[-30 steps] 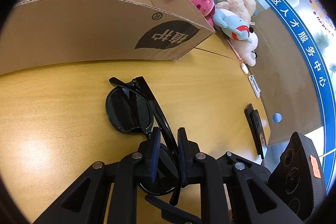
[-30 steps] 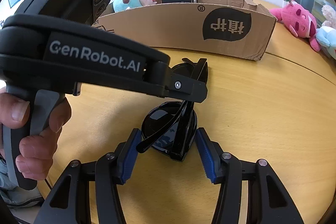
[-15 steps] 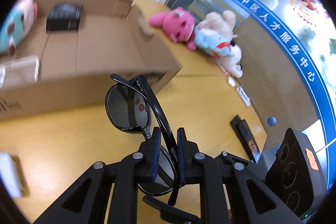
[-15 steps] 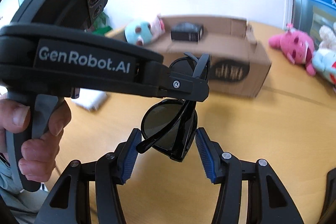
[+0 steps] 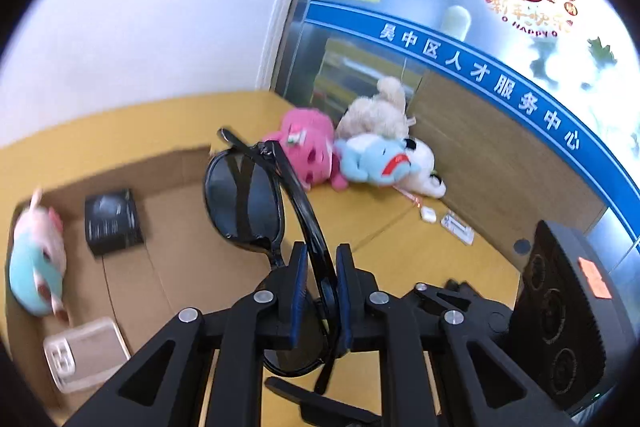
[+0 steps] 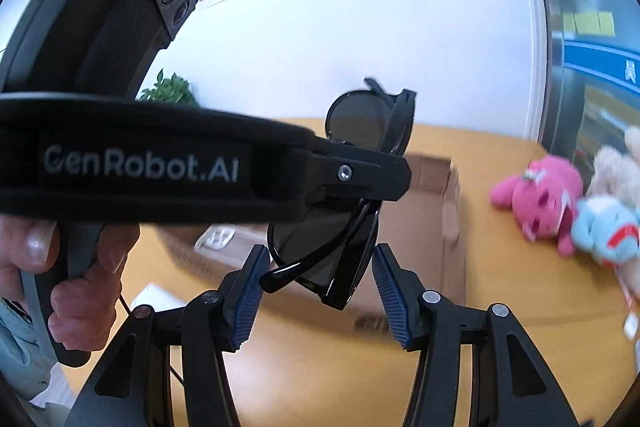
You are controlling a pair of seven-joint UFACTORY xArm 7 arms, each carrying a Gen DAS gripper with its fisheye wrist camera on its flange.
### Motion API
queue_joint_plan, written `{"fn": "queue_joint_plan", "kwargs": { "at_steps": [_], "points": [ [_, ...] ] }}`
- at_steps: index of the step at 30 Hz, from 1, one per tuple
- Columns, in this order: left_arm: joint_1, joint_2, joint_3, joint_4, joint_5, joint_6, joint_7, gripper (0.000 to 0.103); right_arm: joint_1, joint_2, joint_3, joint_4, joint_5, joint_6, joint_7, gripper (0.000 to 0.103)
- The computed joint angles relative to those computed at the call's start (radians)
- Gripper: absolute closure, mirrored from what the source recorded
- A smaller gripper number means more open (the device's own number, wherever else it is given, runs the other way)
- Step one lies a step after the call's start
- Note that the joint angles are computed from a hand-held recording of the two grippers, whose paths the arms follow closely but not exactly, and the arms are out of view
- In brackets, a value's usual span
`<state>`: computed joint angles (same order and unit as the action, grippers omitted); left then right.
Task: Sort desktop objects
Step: 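Lift the sunglasses with the right gripper and carry them over the box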
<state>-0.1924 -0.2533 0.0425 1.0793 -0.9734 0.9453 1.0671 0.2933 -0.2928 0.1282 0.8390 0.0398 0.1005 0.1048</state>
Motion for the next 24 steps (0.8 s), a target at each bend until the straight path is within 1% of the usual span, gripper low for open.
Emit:
{"fn": "queue_joint_plan", "kwargs": {
  "at_steps": [3, 5, 7, 11, 12, 15, 19, 23, 24],
  "points": [
    [0.006, 0.092, -0.007, 0.123, 0.019, 0.016, -0.013, 0.091, 0.077, 0.083, -0.087, 0.108, 0.089, 0.014, -0.103, 0.052],
    [0.020, 0.134, -0.017, 0.181, 0.027, 0.022, -0.030, 0.091, 0.078, 0.127, -0.094, 0.166, 0.130, 0.029, -0.149, 0.052],
    [0.037, 0.192, -0.029, 0.248, 0.032, 0.027, -0.042, 0.091, 0.081, 0.176, -0.102, 0.232, 0.199, 0.052, -0.210, 0.052],
    [0.077, 0.317, -0.066, 0.383, 0.055, 0.046, -0.086, 0.091, 0.034, 0.303, -0.080, 0.382, 0.269, 0.108, -0.287, 0.054],
    [0.084, 0.355, -0.078, 0.421, 0.069, 0.042, -0.100, 0.091, 0.021, 0.322, -0.069, 0.403, 0.271, 0.118, -0.287, 0.054],
    [0.109, 0.466, -0.114, 0.533, 0.106, 0.051, -0.147, 0.091, -0.036, 0.430, -0.034, 0.524, 0.328, 0.176, -0.332, 0.054],
    [0.140, 0.626, -0.157, 0.699, 0.154, 0.090, -0.244, 0.091, -0.100, 0.556, 0.006, 0.665, 0.323, 0.260, -0.333, 0.054],
    [0.150, 0.788, -0.194, 0.868, 0.221, 0.127, -0.349, 0.092, -0.139, 0.685, 0.023, 0.804, 0.299, 0.352, -0.312, 0.056],
    [0.149, 0.831, -0.202, 0.915, 0.243, 0.140, -0.379, 0.092, -0.150, 0.733, 0.024, 0.862, 0.296, 0.401, -0.301, 0.056]
  ]
}}
